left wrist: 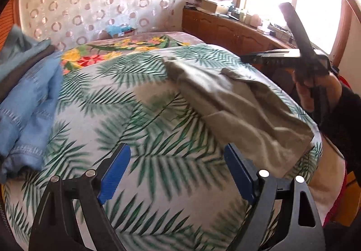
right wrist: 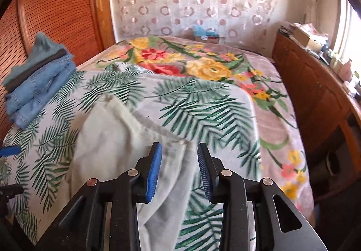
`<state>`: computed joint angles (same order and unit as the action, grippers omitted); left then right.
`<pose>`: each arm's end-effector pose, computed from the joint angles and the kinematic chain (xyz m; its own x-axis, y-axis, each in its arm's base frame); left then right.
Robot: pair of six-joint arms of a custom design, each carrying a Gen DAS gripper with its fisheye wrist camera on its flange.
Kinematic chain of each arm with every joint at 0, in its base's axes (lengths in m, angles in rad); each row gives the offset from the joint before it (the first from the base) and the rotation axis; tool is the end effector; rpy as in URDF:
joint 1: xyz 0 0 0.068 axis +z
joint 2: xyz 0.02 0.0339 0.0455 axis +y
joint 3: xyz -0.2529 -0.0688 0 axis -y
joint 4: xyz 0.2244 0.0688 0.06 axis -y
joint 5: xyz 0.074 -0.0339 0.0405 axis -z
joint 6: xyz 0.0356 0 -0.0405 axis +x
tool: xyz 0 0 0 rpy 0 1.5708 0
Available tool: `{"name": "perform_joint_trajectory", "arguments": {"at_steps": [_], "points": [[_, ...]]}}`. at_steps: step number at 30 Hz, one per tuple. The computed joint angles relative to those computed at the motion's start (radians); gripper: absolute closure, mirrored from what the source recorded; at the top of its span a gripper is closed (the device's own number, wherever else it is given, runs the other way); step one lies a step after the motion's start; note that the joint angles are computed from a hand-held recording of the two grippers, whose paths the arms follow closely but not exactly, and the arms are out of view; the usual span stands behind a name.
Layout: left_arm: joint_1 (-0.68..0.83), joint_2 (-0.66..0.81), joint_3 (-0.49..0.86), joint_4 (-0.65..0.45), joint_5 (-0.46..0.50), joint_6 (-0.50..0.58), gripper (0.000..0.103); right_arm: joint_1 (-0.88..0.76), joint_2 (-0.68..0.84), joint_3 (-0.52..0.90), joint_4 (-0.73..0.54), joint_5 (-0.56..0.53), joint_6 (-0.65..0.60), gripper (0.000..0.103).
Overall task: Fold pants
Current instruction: 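Lay the lifted pants edge down with the right tool and open it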
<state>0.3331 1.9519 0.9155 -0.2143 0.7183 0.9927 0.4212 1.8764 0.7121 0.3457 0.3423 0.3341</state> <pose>0.3022 0.0798 0.0900 -0.5325 0.4830 -0.6951 0.7237 0.6857 -0.0778 0.2909 0.1172 0.0938 -0.6872 0.0306 -0.7258 0.0524 0.9986 -0.0075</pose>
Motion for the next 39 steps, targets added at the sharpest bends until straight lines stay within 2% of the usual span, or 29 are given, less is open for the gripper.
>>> {"name": "perform_joint_trajectory", "arguments": {"at_steps": [5,8,11,14,20,24,29,31,36,39], "points": [[-0.094,-0.013,-0.03,0.048,-0.033,-0.059,0.018,-0.022,0.08,0.047,0.009,-0.055,-0.039,0.069],[-0.133,-0.016,-0.052,0.081,-0.057,-0.081,0.018,-0.035,0.14,0.111,-0.039,-0.068,-0.05,0.071],[-0.148,-0.018,-0.073,0.099,-0.071,-0.079,0.018,-0.048,0.157,0.119,-0.047,-0.044,-0.07,0.095],[-0.154,-0.019,-0.094,0.114,-0.08,-0.072,0.018,-0.062,0.126,0.086,-0.011,-0.026,-0.064,0.098],[-0.156,-0.023,-0.114,0.12,-0.086,-0.062,0.018,-0.111,0.064,0.027,-0.005,0.045,-0.018,0.098],[-0.156,-0.043,-0.135,0.124,-0.083,-0.058,0.018,-0.139,0.048,-0.004,0.017,0.01,0.016,0.097],[-0.137,-0.061,-0.151,0.112,-0.07,-0.034,0.018,-0.097,-0.034,-0.128,0.108,-0.006,0.035,0.097],[-0.122,-0.073,-0.163,0.102,-0.061,-0.015,0.018,-0.063,-0.077,-0.197,0.143,0.003,0.055,0.095],[-0.081,-0.099,-0.185,0.062,-0.039,0.058,0.018,0.074,-0.182,-0.366,0.206,0.059,0.133,0.075],[-0.053,-0.111,-0.189,0.023,-0.02,0.105,0.018,0.155,-0.197,-0.446,0.249,0.098,0.202,0.073]]}}
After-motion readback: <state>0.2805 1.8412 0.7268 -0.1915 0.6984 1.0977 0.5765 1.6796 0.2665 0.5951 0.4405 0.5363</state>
